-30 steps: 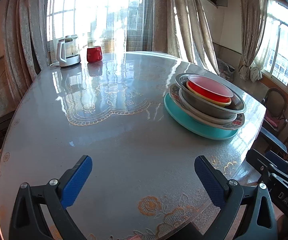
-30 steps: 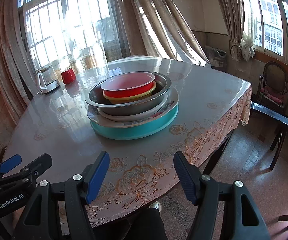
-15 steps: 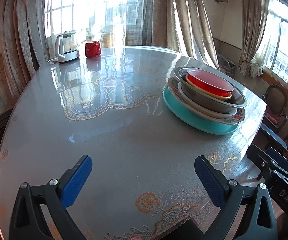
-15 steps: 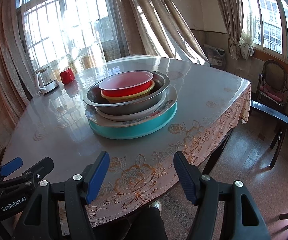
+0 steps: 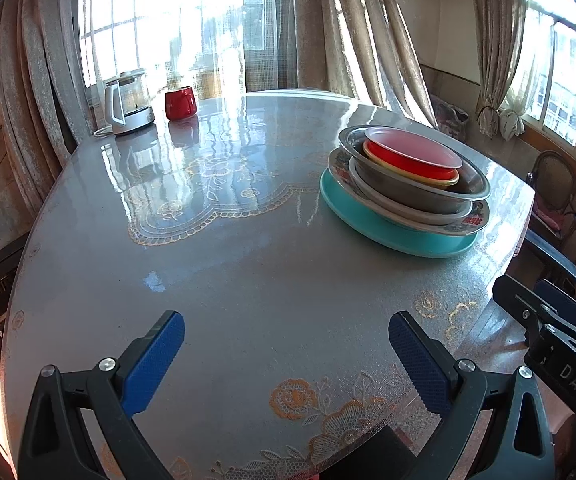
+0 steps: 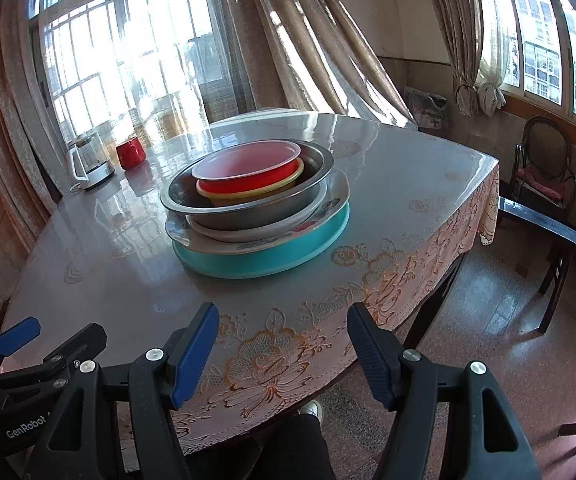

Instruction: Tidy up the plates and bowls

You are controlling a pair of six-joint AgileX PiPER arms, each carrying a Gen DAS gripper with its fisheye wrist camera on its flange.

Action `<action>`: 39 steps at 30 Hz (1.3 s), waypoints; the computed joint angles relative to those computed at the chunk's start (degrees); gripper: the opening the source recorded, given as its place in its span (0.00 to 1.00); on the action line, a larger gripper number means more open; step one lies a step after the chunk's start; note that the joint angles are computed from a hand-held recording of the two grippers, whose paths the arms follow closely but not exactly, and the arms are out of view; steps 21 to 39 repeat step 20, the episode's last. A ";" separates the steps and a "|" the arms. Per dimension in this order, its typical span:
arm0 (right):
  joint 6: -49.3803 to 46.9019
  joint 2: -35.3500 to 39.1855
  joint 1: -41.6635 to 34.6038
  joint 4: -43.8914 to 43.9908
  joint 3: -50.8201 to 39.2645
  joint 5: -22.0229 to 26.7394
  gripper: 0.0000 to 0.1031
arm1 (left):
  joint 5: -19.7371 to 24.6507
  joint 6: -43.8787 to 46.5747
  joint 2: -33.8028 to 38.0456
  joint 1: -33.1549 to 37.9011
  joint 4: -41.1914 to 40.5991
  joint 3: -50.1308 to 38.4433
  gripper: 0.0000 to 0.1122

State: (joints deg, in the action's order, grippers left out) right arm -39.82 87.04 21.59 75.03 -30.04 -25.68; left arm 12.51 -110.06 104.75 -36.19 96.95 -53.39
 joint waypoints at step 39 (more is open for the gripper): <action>4.36 1.50 -2.63 -4.97 0.11 1.80 0.66 | -2.56 6.45 1.07 -0.11 -6.50 -2.08 0.91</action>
